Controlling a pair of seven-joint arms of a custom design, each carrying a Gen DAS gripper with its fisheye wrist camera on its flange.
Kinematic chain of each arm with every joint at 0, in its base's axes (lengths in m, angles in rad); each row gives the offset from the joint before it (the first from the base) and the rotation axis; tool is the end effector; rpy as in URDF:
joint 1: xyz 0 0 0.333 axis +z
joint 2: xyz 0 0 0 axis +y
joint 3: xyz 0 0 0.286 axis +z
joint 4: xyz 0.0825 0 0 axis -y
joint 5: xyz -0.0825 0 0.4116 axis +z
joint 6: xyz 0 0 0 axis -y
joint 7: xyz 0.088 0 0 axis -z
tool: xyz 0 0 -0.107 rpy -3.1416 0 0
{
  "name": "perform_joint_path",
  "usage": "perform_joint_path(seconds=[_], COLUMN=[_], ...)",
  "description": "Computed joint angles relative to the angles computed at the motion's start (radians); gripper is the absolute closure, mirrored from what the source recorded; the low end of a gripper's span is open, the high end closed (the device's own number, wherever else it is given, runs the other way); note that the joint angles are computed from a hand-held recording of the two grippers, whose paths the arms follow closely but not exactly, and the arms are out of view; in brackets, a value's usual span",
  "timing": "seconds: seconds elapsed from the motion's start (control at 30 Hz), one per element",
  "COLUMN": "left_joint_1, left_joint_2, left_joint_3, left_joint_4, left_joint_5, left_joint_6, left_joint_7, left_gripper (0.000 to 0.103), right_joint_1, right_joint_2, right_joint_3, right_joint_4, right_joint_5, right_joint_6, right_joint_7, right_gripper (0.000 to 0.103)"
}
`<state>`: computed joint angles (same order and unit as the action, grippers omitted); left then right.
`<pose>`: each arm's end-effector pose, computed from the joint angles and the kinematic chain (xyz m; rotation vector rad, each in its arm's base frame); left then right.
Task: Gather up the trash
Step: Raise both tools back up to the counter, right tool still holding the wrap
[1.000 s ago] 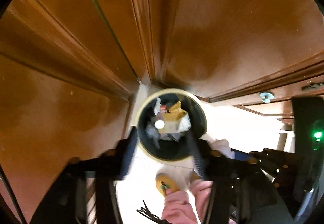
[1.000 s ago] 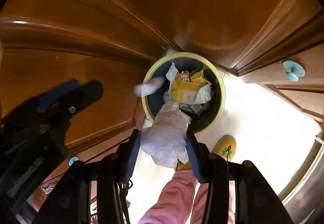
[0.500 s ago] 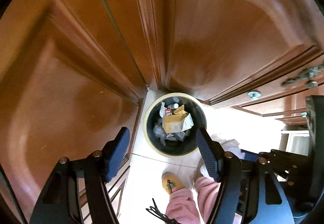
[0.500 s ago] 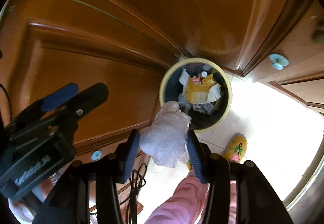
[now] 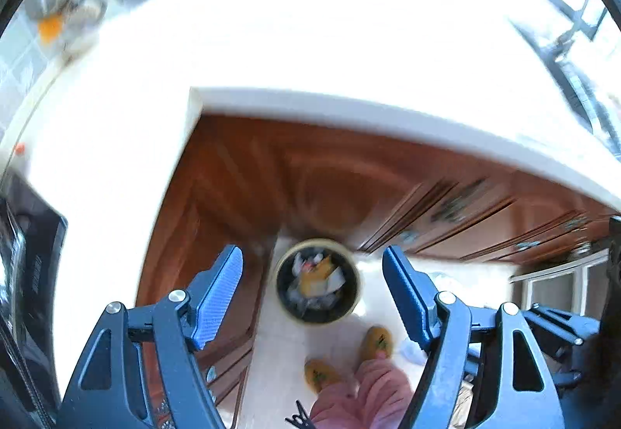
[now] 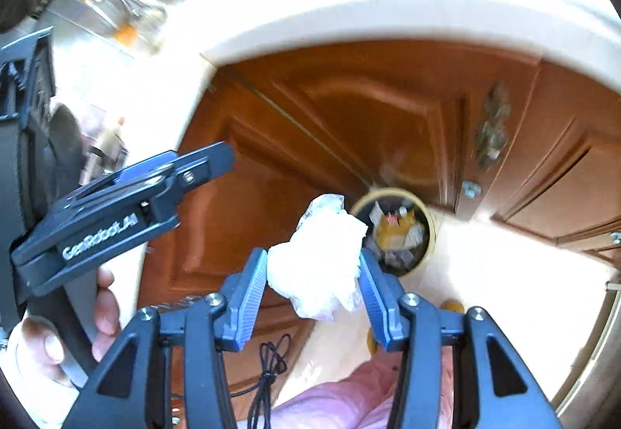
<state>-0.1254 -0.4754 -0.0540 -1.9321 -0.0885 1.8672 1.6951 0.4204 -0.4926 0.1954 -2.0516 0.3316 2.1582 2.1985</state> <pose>0.4559 -0.0957 0.6906 -1.7062 2.3007 -0.4956 0.3765 0.3069 0.6684 -1.6823 1.8720 0.1653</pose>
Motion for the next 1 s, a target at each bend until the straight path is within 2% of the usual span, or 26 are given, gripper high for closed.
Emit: perform_joint_path(seconds=[0.2, 0.23, 0.3, 0.43, 0.6, 0.7, 0.9, 1.0], left_joint_1=[-0.012, -0.011, -0.009, -0.01, -0.004, 0.005, 0.006, -0.002], left_joint_2=[0.097, 0.111, 0.136, 0.191, 0.317, 0.385, 0.494, 0.53], left_joint_3=[-0.022, -0.026, -0.042, -0.056, -0.064, -0.078, -0.106, -0.118], left_joint_4=[0.262, 0.298, 0.368, 0.482, 0.712, 0.839, 1.018, 1.061], left_joint_5=[-0.003, 0.0, 0.021, 0.036, 0.015, 0.032, 0.059, 0.078], left_joint_6=[-0.032, -0.031, -0.022, -0.012, -0.038, -0.035, -0.052, -0.054], left_joint_7=[0.007, 0.005, -0.005, 0.005, 0.006, 0.006, 0.001, 0.0], left_gripper=[0.029, 0.024, 0.019, 0.019, 0.018, 0.01, 0.008, 0.006], right_joint_1=[-0.046, -0.052, -0.065, -0.082, -0.107, -0.118, -0.137, -0.139], right_joint_2=[-0.01, -0.007, 0.007, 0.035, 0.094, 0.098, 0.146, 0.203], right_joint_3=[0.042, 0.05, 0.06, 0.076, 0.103, 0.109, 0.12, 0.121], right_joint_4=[0.137, 0.163, 0.229, 0.334, 0.485, 0.508, 0.601, 0.69], right_joint_5=[-0.119, -0.141, -0.184, -0.255, -0.353, -0.407, -0.494, -0.548], right_joint_6=[-0.004, -0.009, -0.033, -0.081, -0.157, -0.161, -0.207, -0.253], right_joint_7=[0.057, 0.065, 0.073, 0.081, 0.131, 0.166, 0.241, 0.239], right_gripper=[0.055, 0.055, 0.055, 0.055, 0.055, 0.055, 0.055, 0.055])
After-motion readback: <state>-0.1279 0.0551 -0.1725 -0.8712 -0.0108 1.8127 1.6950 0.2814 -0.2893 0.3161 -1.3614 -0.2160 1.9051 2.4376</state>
